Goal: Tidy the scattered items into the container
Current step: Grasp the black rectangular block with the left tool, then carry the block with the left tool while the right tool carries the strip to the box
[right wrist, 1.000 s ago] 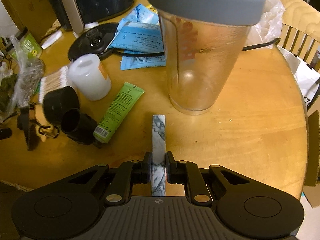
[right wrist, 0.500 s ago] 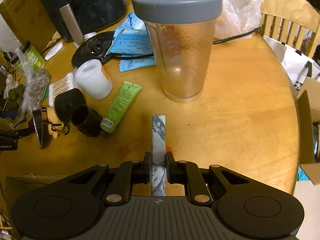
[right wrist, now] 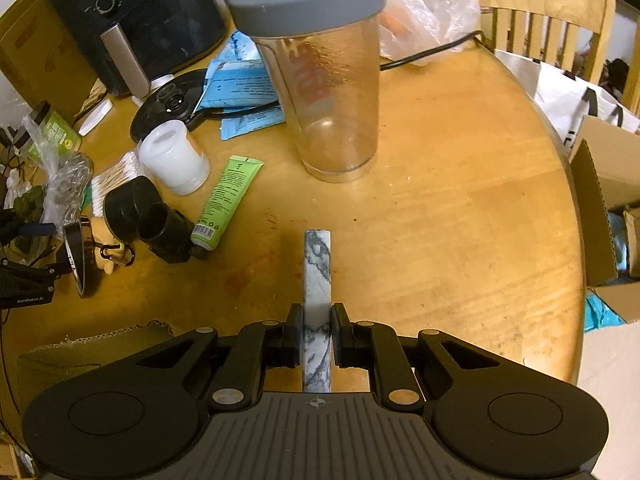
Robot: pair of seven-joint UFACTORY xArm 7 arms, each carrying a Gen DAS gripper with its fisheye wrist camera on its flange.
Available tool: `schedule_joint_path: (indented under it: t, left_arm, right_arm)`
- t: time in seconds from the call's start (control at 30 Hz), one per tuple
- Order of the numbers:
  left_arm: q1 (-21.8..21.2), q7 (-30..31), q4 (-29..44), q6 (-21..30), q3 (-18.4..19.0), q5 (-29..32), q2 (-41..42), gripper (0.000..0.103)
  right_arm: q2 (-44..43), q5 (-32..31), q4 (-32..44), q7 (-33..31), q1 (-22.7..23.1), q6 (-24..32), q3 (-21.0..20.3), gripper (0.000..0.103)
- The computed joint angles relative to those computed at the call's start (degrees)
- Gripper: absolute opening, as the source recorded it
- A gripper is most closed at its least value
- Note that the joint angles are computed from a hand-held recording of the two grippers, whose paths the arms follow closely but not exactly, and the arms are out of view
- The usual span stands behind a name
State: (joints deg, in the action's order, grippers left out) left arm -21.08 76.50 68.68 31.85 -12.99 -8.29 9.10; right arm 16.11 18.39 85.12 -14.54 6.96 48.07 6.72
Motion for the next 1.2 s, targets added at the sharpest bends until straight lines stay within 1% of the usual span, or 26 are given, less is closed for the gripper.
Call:
schedule_joint_path:
  t: [0.1, 0.13, 0.2, 0.27, 0.33, 0.4, 0.5, 0.67, 0.7, 0.93, 1.07, 1.2]
  left_arm:
    - [0.15, 1.23, 1.13, 0.9, -0.25, -0.56, 0.79, 0.056]
    - [0.25, 1.46, 1.72, 1.84, -0.28, -0.86, 0.99, 0.05]
    - [0.31, 1.4, 2.91, 3.69, -0.27, -1.32, 1.5, 0.046]
    - [0.23, 0.8, 3.91, 5.34, -0.18, -1.37, 1.91, 0.039]
    - [0.22, -0.07, 5.11, 7.32, -0.05, -1.56, 2.45, 0.035]
    - [0.22, -1.42, 6.11, 8.75, 0.15, -1.68, 2.93, 0.034]
    - [0.06, -6.06, 8.81, 11.98, 0.71, -1.57, 4.41, 0.034]
    - [0.32, -18.56, 17.11, 21.59, 1.76, -2.63, 9.14, 0.032]
    - [0.6, -20.08, 17.99, 22.55, 1.73, -3.18, 9.65, 0.032]
    - [0.16, -24.12, 14.36, 20.28, 1.42, -1.32, 7.21, 0.031]
    - [0.94, -25.55, 9.8, 16.18, 1.58, -2.18, 4.06, 0.031]
    - [2.1, -27.71, 7.01, 14.76, 1.95, -4.51, 0.89, 0.031]
  right_arm:
    - [-0.42, 0.03, -0.73, 0.89, -0.02, -0.42, -0.18, 0.017]
    - [-0.55, 0.01, -0.95, 1.18, 0.0, -0.54, -0.21, 0.017]
    - [-0.77, -0.01, -1.28, 1.68, 0.05, -0.72, -0.22, 0.017]
    - [-1.02, -0.03, -1.67, 2.16, 0.1, -1.05, -0.24, 0.017]
    - [-1.17, 0.05, -1.88, 2.41, 0.12, -1.29, -0.21, 0.017]
    - [-1.15, 0.14, -1.83, 2.38, 0.1, -1.29, -0.15, 0.017]
    - [-1.14, 0.24, -1.83, 2.37, 0.16, -1.27, -0.05, 0.017]
    - [-1.23, 0.9, -1.73, 1.57, 0.19, -1.25, 0.23, 0.017]
    - [-1.23, 1.05, -1.68, 1.34, 0.19, -1.23, 0.28, 0.017]
    - [-1.69, 2.11, -1.58, 0.28, 0.1, -1.48, 0.34, 0.017]
    - [-1.87, 2.81, -1.26, -0.39, 0.02, -1.74, 0.42, 0.017]
    - [-2.31, 3.07, -1.38, -0.64, 0.13, -1.94, 0.38, 0.017]
